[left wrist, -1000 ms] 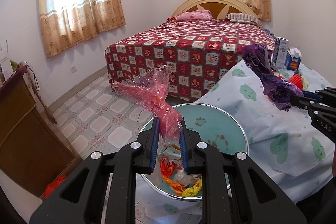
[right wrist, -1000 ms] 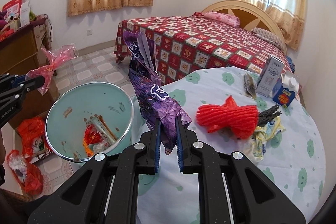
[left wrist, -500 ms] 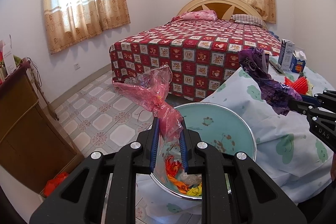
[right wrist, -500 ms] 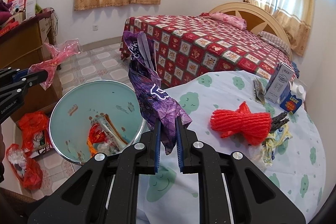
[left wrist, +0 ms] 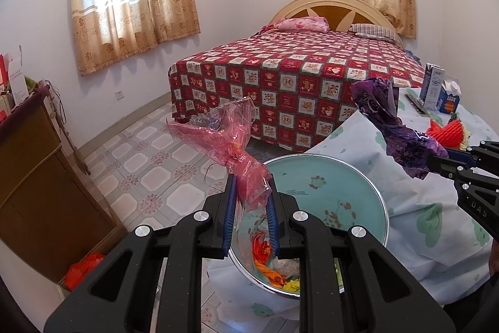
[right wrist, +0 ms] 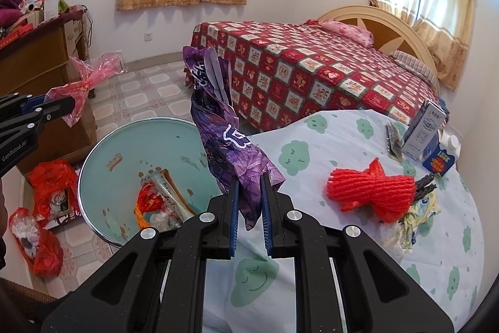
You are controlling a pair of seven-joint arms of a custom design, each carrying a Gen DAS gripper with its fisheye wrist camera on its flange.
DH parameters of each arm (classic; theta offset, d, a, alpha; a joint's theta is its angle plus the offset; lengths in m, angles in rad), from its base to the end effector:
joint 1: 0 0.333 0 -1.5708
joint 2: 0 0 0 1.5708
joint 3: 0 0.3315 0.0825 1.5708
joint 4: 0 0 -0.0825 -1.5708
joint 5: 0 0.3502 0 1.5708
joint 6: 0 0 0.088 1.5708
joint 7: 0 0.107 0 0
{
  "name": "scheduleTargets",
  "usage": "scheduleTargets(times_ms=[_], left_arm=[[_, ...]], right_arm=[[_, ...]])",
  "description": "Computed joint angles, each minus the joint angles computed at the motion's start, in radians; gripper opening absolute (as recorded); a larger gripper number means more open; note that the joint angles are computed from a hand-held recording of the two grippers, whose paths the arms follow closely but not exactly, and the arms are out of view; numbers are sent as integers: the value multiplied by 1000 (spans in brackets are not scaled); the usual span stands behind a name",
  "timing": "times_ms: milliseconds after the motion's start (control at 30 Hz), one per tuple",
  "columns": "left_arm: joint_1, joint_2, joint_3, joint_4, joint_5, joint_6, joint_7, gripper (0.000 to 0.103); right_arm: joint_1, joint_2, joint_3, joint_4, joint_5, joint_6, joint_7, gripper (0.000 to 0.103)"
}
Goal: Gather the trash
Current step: 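Carry the pink bag and purple wrapper over the teal bin and open both grippers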
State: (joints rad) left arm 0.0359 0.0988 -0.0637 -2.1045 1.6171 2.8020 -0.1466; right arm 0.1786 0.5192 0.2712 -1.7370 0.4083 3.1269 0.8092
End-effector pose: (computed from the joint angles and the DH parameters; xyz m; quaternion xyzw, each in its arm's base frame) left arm 0.5482 -0.0617 0.4359 -0.6945 0.5395 -0.2421 0.4098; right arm 0.6519 0.2369 0.4206 -0.8188 0.3768 -0.2477 0.3553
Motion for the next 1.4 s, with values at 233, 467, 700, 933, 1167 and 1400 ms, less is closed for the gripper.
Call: scheduleTargets(times_ms=[233, 467, 700, 933, 1167, 1400], left_arm=[[-2, -5, -2, -2, 10, -16, -10, 18], [2, -8, 0, -5, 13, -11, -18, 18], [8, -10, 1, -9, 27, 0, -32, 19], [10, -6, 0, -5, 26, 9, -30, 19], [10, 6, 0, 1, 33, 41, -20, 23], [3, 11, -3, 4, 52, 48, -24, 35]], right_arm=[[15, 8, -9, 15, -12, -10, 5, 14], [21, 11, -7, 18, -15, -11, 0, 14], [21, 12, -5, 17, -15, -13, -4, 14], [27, 12, -7, 18, -16, -17, -3, 14], [17, 18, 12, 21, -11, -33, -25, 15], [10, 25, 23, 25, 11, -38, -41, 27]])
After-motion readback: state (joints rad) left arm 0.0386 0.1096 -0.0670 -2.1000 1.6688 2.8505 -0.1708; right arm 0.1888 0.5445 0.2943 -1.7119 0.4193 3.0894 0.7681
